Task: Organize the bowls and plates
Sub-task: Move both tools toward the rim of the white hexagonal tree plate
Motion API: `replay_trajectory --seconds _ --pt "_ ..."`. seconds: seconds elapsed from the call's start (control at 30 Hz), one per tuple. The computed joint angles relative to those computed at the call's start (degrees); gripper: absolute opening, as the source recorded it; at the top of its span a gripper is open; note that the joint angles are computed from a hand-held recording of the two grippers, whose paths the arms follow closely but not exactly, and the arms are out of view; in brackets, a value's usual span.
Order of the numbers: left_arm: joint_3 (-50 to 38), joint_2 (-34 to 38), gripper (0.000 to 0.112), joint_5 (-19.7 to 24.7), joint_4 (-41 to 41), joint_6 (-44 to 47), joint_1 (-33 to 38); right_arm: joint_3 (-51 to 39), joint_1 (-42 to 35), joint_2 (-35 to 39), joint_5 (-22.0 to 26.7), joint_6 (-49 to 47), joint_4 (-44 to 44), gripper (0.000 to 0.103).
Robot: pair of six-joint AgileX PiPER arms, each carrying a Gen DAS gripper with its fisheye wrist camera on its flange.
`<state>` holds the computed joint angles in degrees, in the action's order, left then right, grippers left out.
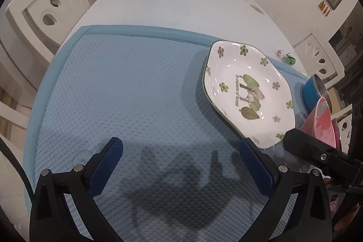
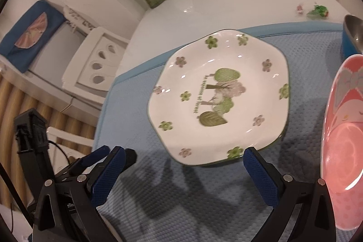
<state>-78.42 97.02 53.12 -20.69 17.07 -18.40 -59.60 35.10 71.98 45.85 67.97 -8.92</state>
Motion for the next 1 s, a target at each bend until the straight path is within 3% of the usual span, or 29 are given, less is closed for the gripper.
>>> replay_trajectory --seconds 0.4,0.57,0.67,0.8,1.0 --pt "-5.9 5.6 0.102 -0.9 -1.4 1.7 -1.6 -3.2 -2.3 1.5 7.1 5.1 -3.8 0.103" --pt "-7.2 7.8 0.102 -1.4 -2.1 1.0 -1.4 -9.7 -2.1 7.8 18.1 6.8 -5.8 0.103" --pt "-8.1 9.4 0.102 -0.8 -4.0 1.5 -0.6 -10.1 -3.6 9.0 19.2 6.9 -5.3 0.103" --pt "-8.8 10.8 0.102 -0.2 -6.9 4.7 0.2 -9.1 -5.5 8.3 16.0 5.3 -4.6 0.103" --pt "-13.2 14.8 0.102 2.9 -10.1 7.7 0.7 -10.5 -7.5 9.2 17.3 3.2 -2.5 0.103"
